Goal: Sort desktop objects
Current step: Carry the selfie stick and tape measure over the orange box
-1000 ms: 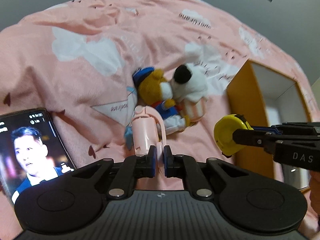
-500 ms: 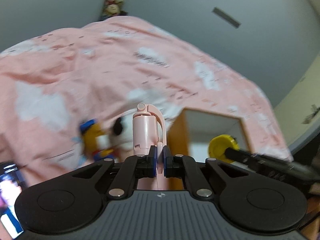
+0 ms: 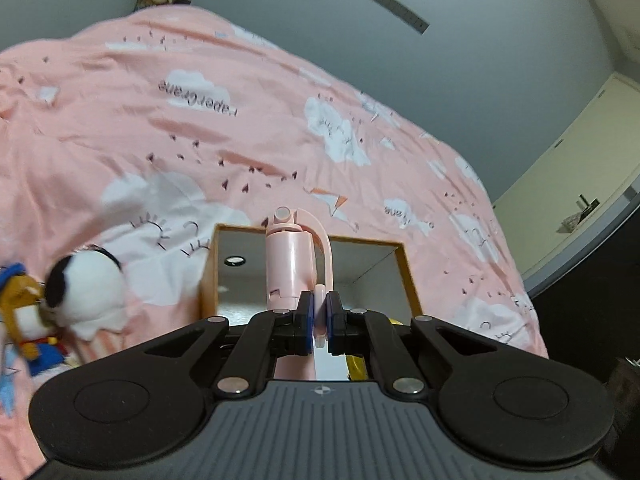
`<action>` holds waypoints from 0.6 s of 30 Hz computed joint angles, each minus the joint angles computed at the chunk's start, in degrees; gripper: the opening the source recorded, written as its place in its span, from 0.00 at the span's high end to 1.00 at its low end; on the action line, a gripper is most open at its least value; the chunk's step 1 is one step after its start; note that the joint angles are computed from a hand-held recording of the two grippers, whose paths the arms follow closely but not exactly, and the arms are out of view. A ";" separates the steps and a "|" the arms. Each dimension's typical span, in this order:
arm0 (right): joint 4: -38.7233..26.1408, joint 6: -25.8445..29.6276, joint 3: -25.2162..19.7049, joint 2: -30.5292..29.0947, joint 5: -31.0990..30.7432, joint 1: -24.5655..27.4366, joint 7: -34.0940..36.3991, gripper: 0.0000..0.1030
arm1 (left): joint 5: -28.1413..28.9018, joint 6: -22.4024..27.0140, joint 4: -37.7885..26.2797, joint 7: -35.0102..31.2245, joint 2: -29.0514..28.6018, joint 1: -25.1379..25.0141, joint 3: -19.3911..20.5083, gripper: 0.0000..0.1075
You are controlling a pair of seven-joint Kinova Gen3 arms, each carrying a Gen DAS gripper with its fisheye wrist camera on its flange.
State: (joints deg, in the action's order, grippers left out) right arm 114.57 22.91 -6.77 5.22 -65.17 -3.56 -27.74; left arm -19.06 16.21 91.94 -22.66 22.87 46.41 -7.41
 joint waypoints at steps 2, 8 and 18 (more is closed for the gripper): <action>-0.10 -0.28 -0.08 0.65 -0.22 0.05 0.19 0.80 | 2.08 1.90 -2.63 -2.26 2.30 -3.18 3.34 0.94; -0.54 -0.27 -0.70 2.38 0.22 0.87 0.03 0.80 | 6.22 2.00 -5.80 -6.29 6.63 -5.98 6.12 0.94; -0.99 -3.20 -2.55 4.10 5.62 1.06 -4.76 0.80 | 9.37 3.28 -9.10 -9.22 10.71 -3.70 2.97 0.94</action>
